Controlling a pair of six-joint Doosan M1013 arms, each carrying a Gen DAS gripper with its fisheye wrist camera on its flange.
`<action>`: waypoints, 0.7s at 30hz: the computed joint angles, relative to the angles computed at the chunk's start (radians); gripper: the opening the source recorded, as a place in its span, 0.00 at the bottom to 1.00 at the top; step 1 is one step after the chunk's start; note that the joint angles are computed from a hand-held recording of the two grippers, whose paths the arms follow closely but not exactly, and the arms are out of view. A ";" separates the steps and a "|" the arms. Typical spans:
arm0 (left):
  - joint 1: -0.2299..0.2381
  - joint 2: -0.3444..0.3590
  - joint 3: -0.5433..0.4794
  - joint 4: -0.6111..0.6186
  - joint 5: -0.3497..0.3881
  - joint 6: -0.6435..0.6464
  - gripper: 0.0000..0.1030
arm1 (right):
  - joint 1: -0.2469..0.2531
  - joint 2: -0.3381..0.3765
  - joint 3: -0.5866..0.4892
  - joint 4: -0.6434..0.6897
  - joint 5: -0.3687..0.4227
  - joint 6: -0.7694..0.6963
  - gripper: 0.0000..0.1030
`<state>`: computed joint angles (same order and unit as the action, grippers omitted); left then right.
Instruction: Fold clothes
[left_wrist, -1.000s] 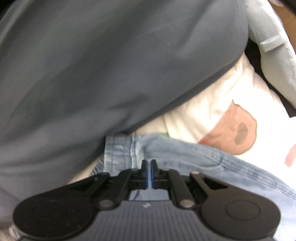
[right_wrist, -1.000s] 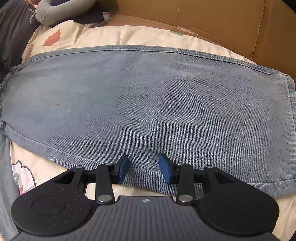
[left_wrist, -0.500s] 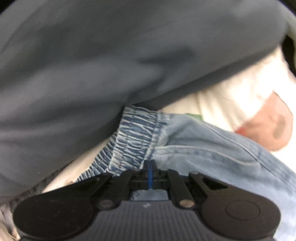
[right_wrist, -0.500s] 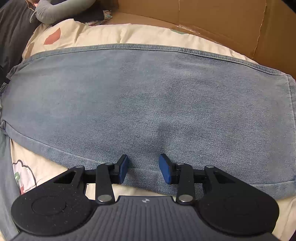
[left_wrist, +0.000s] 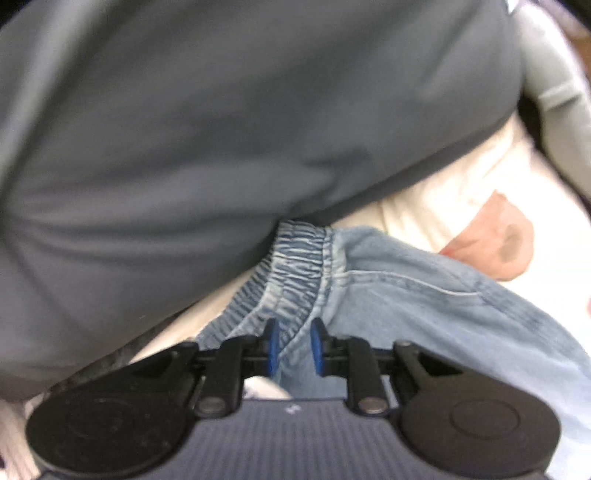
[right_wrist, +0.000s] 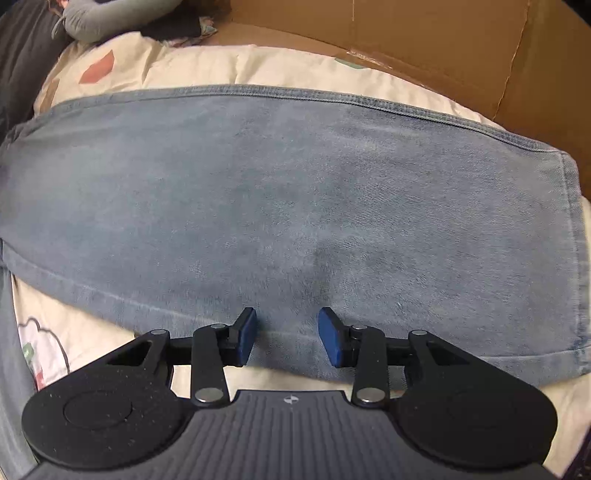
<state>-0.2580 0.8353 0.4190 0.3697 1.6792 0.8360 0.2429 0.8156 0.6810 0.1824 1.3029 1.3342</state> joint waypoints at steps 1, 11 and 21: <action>-0.003 -0.017 0.015 -0.002 -0.011 -0.004 0.19 | 0.001 -0.005 0.000 -0.018 0.000 0.008 0.43; -0.008 -0.106 0.020 -0.034 0.024 0.033 0.33 | -0.032 -0.118 0.046 -0.010 0.005 0.002 0.43; -0.036 -0.235 0.161 -0.035 -0.027 0.012 0.38 | -0.062 -0.232 0.134 0.026 -0.047 0.001 0.43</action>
<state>-0.2935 0.6001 0.5798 0.3347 1.6523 0.8479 0.1809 0.5833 0.8151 0.2085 1.2556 1.3348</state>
